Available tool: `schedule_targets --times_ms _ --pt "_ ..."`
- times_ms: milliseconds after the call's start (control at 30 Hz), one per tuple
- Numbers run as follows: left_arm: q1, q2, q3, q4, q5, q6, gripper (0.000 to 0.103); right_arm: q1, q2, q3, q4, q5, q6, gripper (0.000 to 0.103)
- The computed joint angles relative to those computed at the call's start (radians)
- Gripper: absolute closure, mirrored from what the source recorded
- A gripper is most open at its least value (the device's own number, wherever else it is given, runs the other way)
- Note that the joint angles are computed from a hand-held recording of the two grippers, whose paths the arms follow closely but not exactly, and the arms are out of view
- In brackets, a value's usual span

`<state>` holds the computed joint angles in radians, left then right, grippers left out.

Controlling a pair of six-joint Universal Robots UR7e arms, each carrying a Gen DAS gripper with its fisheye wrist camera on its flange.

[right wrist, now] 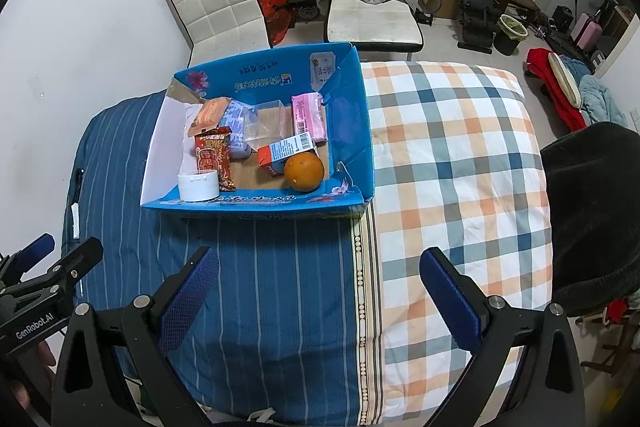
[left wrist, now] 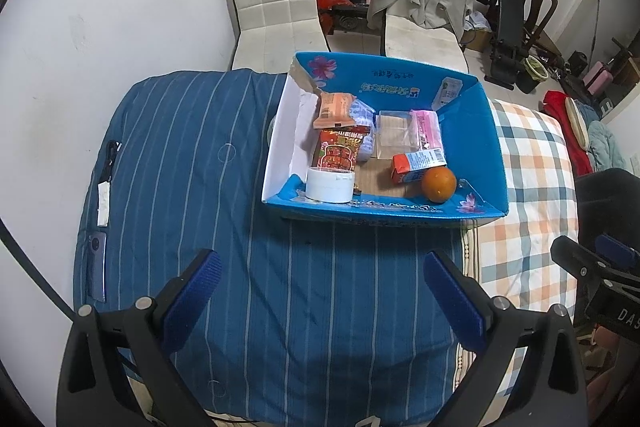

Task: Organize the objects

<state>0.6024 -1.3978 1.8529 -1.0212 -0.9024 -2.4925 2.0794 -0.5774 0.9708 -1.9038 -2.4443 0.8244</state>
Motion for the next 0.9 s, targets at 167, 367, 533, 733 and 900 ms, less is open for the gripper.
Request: schedule_targets --times_ms 167,367,533,733,900 --pt "0.005 -0.009 0.007 -0.007 0.003 0.002 0.0 -0.007 0.009 -0.021 0.016 0.005 -0.005 0.001" --pt "0.007 -0.018 0.011 -0.011 0.006 0.003 0.0 -0.013 0.015 -0.026 0.015 0.006 -0.011 0.001" --pt "0.006 -0.021 0.012 -0.012 0.009 0.004 0.0 -0.014 0.015 -0.025 0.014 0.005 -0.012 0.001" --pt "0.007 -0.023 0.014 -0.013 0.009 0.007 0.0 -0.014 0.016 -0.026 0.015 0.005 -0.014 0.001" --pt "0.006 -0.025 0.02 -0.019 0.007 0.007 0.0 -0.016 0.016 -0.02 0.009 0.003 -0.015 0.0"
